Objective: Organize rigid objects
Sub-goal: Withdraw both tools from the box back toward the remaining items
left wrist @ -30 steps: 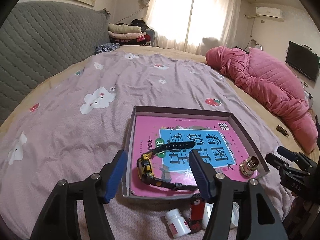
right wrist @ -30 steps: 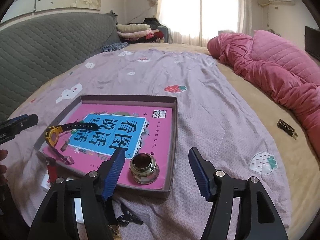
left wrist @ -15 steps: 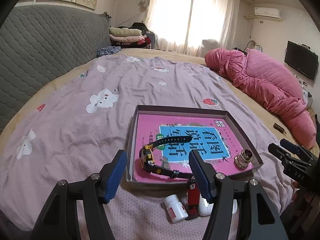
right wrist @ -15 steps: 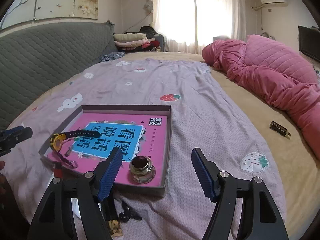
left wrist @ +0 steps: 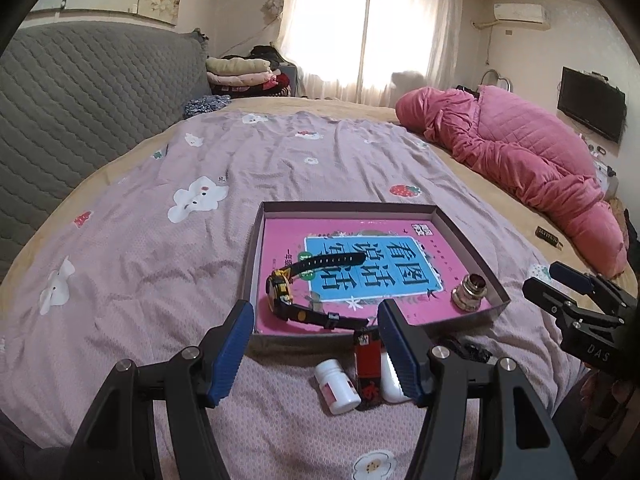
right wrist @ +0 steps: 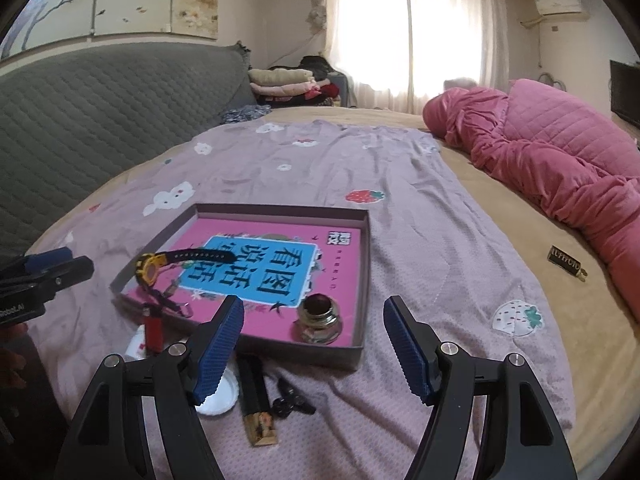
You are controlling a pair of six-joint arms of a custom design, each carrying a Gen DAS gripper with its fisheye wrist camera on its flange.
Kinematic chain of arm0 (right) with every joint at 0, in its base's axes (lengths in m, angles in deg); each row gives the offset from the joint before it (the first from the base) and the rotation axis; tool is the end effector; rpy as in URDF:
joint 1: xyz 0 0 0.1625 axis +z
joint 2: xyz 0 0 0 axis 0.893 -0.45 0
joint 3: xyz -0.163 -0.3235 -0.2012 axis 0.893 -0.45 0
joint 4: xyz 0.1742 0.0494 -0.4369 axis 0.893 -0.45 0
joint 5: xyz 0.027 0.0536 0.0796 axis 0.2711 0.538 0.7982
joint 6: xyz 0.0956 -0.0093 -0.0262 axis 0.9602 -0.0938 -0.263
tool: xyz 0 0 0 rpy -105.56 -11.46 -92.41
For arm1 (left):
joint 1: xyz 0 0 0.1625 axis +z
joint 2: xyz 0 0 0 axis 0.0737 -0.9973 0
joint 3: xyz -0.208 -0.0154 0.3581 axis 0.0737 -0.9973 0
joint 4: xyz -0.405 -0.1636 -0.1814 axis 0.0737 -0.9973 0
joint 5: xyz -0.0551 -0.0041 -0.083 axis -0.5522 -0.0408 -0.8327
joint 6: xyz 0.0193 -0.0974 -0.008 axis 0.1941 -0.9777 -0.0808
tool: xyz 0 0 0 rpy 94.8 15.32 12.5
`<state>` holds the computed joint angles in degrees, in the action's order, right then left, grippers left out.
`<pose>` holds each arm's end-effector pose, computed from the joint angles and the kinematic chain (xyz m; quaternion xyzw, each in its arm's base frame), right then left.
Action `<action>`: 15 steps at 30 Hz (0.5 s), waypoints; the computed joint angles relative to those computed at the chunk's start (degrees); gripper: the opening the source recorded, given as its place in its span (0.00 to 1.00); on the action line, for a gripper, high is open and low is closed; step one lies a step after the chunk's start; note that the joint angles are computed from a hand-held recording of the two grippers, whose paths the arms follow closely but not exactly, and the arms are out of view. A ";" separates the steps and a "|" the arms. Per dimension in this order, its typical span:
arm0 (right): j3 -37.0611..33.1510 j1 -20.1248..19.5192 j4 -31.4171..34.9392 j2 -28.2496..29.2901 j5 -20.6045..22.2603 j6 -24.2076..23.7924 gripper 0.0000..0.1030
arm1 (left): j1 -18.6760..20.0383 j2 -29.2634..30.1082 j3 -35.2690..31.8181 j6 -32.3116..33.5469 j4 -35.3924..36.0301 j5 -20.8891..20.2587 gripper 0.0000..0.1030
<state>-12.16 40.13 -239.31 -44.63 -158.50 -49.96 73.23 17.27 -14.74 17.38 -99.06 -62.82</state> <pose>0.2512 -0.7708 -0.0122 0.1001 -0.8101 0.4455 0.3678 -0.0230 -0.8656 0.2352 0.3249 0.8696 -0.3016 0.2173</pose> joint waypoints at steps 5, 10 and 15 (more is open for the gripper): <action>0.80 0.36 1.25 -0.04 -0.19 0.29 0.72 | 0.08 -0.81 1.01 -0.81 1.04 0.34 0.62; 2.34 0.36 2.33 -0.81 0.14 2.31 0.72 | 0.19 -1.54 1.68 -1.73 2.02 0.44 0.62; 3.24 0.35 3.09 -1.22 0.02 3.60 0.72 | 0.29 -1.64 1.61 -2.00 2.41 0.72 0.62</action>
